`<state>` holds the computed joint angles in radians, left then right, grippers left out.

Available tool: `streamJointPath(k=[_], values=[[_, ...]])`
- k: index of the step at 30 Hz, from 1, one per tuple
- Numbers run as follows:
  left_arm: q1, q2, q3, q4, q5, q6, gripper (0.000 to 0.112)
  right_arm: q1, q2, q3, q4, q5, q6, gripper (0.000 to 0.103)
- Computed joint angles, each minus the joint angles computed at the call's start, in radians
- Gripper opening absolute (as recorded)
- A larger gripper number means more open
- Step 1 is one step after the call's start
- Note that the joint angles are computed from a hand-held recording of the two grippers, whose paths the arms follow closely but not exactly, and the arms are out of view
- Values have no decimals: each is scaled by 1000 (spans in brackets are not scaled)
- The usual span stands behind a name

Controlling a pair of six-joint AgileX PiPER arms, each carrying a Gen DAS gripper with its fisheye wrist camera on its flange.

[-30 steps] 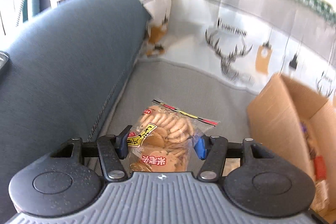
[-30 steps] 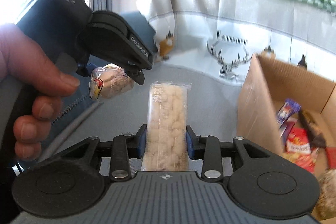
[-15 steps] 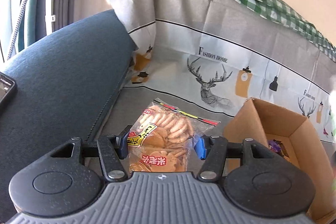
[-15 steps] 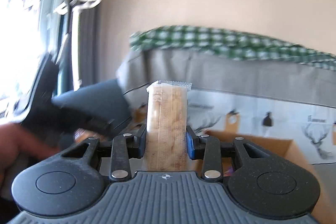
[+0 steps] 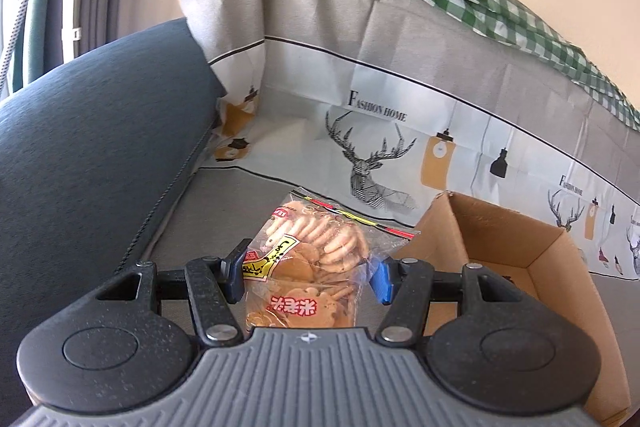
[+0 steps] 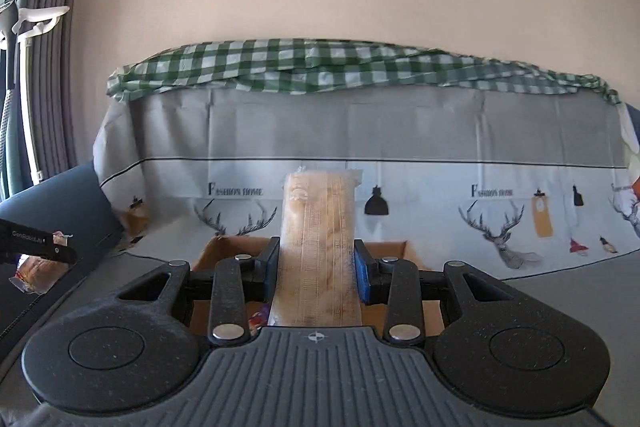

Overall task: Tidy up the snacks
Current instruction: 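Carry the cracker bag with left tool while right tool carries nougat bar to box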

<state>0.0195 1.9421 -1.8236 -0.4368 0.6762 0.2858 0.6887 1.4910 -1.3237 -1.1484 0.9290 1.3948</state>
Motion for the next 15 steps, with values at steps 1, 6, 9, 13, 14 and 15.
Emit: streamJointPath(k=[1,6,9,13,14,15], values=[[-6,-1,4,-4,-7,2,64,-1,-8,15,-8,0,2,38],[-37,1,7,-20,-32,10,64,-3,-9,44,-23,13,-26,38],[-61,-4,20,-35,-54,22,64,-6,-13,52,-24,22,-53,38],[-98,-20,51,-72,-92,67,64,-10,-25,70,-28,27,-61,38],[-109,-24,61,-82,-104,78,64,-13,-24,70,-23,29,-66,38],[-119,-26,69,-89,-114,85,64,-15,-24,69,-19,33,-69,38]])
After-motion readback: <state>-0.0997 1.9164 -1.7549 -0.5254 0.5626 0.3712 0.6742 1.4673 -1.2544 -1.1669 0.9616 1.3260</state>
